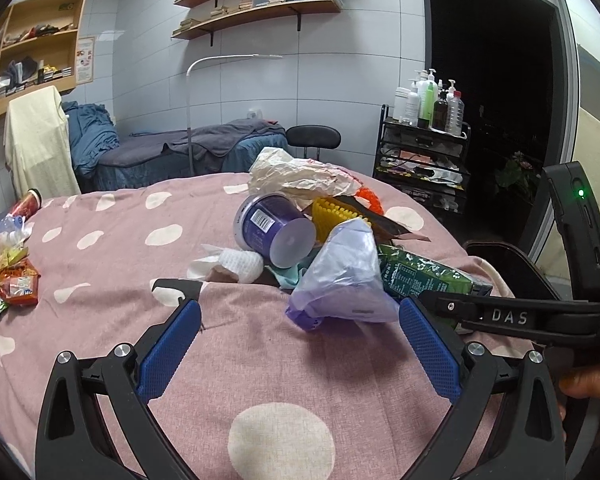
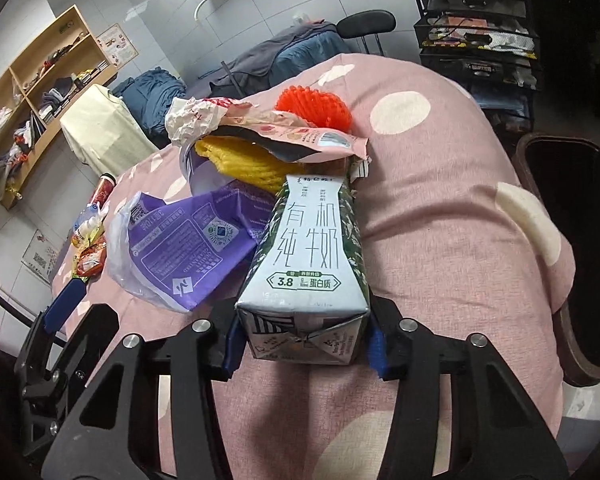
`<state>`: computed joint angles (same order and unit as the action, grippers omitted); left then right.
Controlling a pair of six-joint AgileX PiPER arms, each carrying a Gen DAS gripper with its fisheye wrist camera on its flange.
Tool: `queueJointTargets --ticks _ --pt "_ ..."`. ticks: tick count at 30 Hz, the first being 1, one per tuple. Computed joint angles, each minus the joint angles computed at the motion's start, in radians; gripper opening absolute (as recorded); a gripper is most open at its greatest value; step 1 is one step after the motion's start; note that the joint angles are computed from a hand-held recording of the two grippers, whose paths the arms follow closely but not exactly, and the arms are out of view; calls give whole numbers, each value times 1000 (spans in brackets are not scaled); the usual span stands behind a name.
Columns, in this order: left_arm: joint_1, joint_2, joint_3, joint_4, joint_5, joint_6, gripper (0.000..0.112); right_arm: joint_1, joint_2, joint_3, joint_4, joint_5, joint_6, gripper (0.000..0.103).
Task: Collect trash
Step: 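Grasp the white milk carton with the right tool while the left tool grasps the purple bag, then carry the milk carton over the brown bin and open the right tool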
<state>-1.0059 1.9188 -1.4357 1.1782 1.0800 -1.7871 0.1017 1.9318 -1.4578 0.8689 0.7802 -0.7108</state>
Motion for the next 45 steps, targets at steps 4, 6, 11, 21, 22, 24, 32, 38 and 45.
queueJointTargets --ticks 4,6,11,21,22,24,32,38,45 --pt "28 7 -37 -20 -34 34 98 -19 -19 32 38 -22 -67 48" --pt "48 27 -84 -53 -38 87 98 -33 -36 62 67 -36 -118 48" --pt "119 38 -122 -153 -132 154 97 -62 -86 136 144 -66 -264 48" --pt "148 23 -67 -233 -239 111 52 -148 -125 232 310 -41 -476 48" --pt "140 23 -65 -227 -232 104 51 -153 -126 237 321 -39 -488 48" --pt "123 23 -65 -215 -212 92 50 -167 -128 244 345 -26 -514 48" --pt "41 0 -51 -141 -99 21 46 -213 -150 276 425 -15 -612 48" --pt "-43 -6 -69 -59 0 -17 45 -244 -180 312 503 -29 -706 48" --pt "-81 30 -158 -4 6 32 45 -304 -175 302 558 -36 -729 48"
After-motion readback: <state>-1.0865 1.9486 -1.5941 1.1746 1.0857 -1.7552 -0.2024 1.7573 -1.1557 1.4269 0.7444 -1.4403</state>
